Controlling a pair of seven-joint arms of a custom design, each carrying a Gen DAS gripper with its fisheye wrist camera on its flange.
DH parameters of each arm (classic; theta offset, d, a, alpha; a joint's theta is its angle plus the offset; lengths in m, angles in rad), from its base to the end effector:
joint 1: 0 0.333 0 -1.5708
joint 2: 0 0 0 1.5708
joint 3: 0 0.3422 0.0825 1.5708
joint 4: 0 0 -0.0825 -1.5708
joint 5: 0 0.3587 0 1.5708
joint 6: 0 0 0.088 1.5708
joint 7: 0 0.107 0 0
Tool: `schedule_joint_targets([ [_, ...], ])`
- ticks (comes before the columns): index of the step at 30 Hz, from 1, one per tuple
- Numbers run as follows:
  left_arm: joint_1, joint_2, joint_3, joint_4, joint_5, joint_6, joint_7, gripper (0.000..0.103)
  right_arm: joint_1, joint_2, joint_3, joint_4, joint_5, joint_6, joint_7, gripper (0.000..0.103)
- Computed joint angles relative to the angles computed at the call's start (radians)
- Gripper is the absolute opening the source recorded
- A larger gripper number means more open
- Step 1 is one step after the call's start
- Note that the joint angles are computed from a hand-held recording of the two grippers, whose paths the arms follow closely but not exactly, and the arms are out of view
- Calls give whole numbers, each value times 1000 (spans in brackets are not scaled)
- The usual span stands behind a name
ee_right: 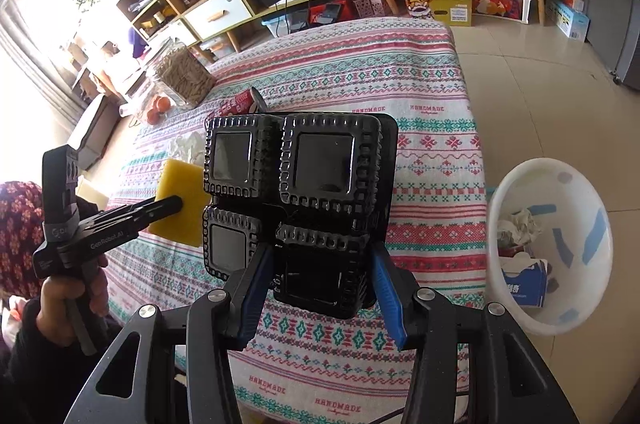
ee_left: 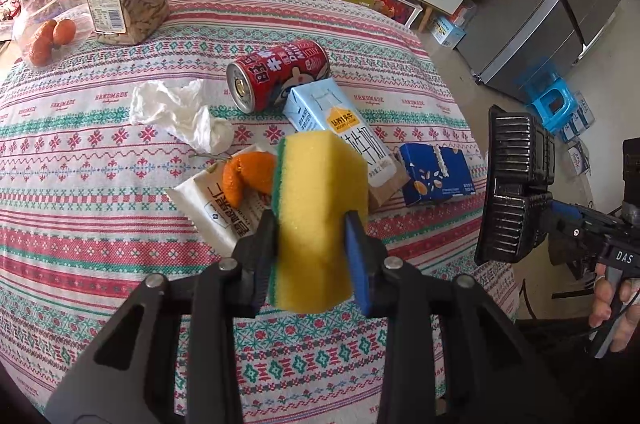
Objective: Collect trash
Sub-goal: 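Grasp the yellow sponge with the left gripper while the right carries the black tray toward the bucket, then release the sponge into the white bucket with the left gripper while the right drops the tray in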
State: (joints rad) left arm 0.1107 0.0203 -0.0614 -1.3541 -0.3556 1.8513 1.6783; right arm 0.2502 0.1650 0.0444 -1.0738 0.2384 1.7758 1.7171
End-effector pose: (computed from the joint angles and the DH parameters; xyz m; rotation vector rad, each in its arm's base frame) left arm 0.5521 0.0005 0.7746 -2.0011 2.0877 -0.8643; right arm 0.5495 0.1842 0.8075 -1.9468 1.6553 -0.1014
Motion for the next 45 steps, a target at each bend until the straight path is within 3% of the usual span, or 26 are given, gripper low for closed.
schedule_joint_targets([
  [11, -12, -37, 8, -12, -19, 39, -3, 35, -64, -74, -34, -67, 25, 64, 8, 50],
  [25, -104, 69, -81, 130, 36, 29, -27, 35, -197, -163, -103, -214, -40, 49, 61, 50],
  [35, -191, 194, -151, 277, 64, 4, -65, 35, -271, -227, -136, -329, -12, 57, 69, 50],
  [45, -317, 404, -201, 561, 163, -95, -122, 36, -300, -257, -143, -371, -8, 68, 74, 51],
])
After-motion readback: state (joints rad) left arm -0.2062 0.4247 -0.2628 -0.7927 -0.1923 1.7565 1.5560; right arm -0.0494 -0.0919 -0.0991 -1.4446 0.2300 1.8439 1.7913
